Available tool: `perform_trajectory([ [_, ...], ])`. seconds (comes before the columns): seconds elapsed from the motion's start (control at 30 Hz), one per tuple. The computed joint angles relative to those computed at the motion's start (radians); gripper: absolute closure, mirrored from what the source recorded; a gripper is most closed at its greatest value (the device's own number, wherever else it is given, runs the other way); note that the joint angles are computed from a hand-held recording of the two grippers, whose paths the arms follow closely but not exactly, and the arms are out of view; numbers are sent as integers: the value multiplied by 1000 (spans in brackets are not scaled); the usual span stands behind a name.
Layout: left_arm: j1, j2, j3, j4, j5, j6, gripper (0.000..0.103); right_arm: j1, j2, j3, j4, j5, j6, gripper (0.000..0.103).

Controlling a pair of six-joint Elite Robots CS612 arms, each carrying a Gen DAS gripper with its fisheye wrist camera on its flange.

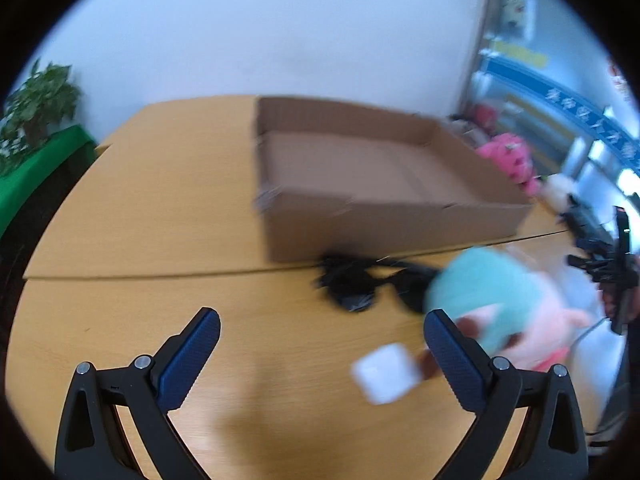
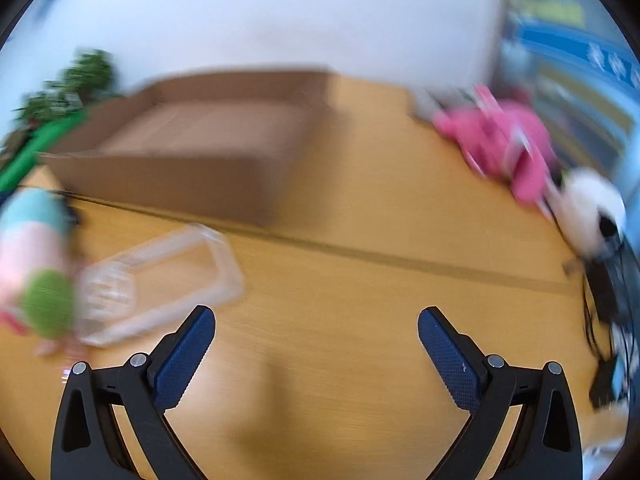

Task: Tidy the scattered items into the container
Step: 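Grasp the plush pig with both grippers from either side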

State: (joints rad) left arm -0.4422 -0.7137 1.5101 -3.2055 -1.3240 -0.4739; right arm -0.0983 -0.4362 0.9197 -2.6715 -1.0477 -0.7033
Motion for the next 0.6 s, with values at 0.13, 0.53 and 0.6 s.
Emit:
perform_trajectory([
  [0.13, -6, 28, -68, -41, -138, 67, 1, 14, -82, 115, 22, 202, -162, 0],
  [0.53, 32, 149, -253, 162, -404, 42, 1, 97, -126, 221, 243, 202, -398, 0],
  [0.6, 37, 154, -258, 161, -424, 31, 1, 107, -121, 220, 245, 171, -373, 1],
])
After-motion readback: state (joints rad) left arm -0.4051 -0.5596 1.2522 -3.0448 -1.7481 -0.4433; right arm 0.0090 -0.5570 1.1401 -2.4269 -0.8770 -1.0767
